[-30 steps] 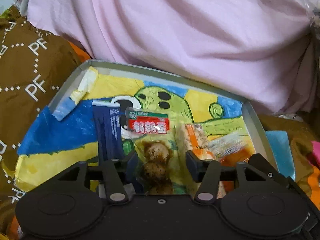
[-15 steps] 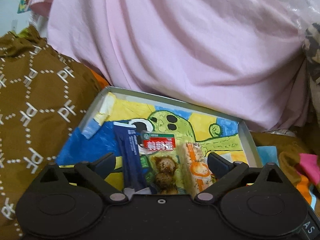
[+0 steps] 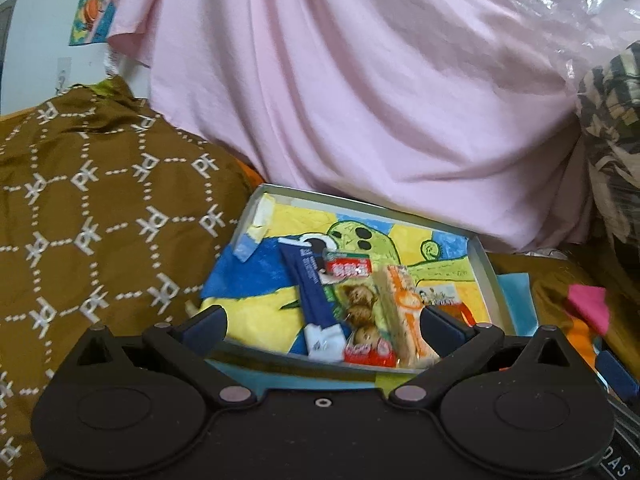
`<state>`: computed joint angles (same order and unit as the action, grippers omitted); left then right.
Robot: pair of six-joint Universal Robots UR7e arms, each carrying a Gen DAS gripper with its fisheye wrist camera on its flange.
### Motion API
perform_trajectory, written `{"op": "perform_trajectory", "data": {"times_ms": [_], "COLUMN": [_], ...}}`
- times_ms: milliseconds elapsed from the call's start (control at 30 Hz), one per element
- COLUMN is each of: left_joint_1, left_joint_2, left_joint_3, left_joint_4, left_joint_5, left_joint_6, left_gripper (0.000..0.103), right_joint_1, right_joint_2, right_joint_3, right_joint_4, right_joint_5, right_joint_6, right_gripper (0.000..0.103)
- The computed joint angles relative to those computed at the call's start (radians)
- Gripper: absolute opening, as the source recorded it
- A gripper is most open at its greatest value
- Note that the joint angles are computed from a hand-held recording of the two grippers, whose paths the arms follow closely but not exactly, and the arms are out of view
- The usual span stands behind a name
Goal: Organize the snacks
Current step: 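Lift both open tools away from the tray, then move left tool to the yellow-green snack pack while right tool moves to the orange mandarin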
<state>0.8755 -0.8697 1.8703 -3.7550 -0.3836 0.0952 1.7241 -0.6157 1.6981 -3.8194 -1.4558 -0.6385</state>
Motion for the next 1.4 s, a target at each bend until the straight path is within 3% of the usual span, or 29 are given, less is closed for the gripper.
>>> {"op": "perform_trajectory", "data": {"times_ms": [233, 367, 500, 633, 733, 833, 1100, 1200, 1400], "left_joint_1": [-0.082, -0.13, -0.172, -0.207, -0.222, -0.233, -0.247, -0.24, -0.231], "left_joint_2": [-0.042, -0.062, -0.098, -0.158, -0.219, -0.306, -0.501, -0.541, -0.581], "left_joint_3": [0.141, 0.233, 0.338, 0.457, 0.536, 0.609, 0.72, 0.741, 0.792], "left_joint_4": [-0.087, -0.143, -0.103, 0.019, 0.183, 0.411, 0.909, 0.983, 0.945], "left_joint_5": [0.084, 0.124, 0.165, 0.2, 0.219, 0.225, 0.208, 0.189, 0.141], "left_joint_6": [0.014, 0.006, -0.09, -0.236, -0.384, -0.584, -0.971, -1.015, -0.987], "left_gripper": [0.102, 0.102, 0.102, 0.102, 0.102, 0.102, 0.102, 0.102, 0.102], "right_joint_1": [-0.006, -0.023, -0.038, -0.049, -0.048, -0.037, -0.002, 0.01, 0.038], "right_joint_2": [-0.075, -0.117, -0.147, -0.174, -0.193, -0.212, -0.216, -0.218, -0.205], "right_joint_3": [0.17, 0.258, 0.328, 0.387, 0.426, 0.456, 0.509, 0.52, 0.511], "right_joint_4": [-0.086, -0.128, -0.181, -0.204, -0.183, -0.124, -0.055, -0.007, 0.082], "right_joint_5": [-0.012, -0.002, -0.004, 0.001, -0.011, -0.046, -0.116, -0.141, -0.206], "right_joint_6": [-0.035, -0.002, 0.022, 0.053, 0.051, 0.048, -0.032, -0.057, -0.106], "right_gripper": [0.103, 0.103, 0.103, 0.103, 0.103, 0.103, 0.103, 0.103, 0.103]}}
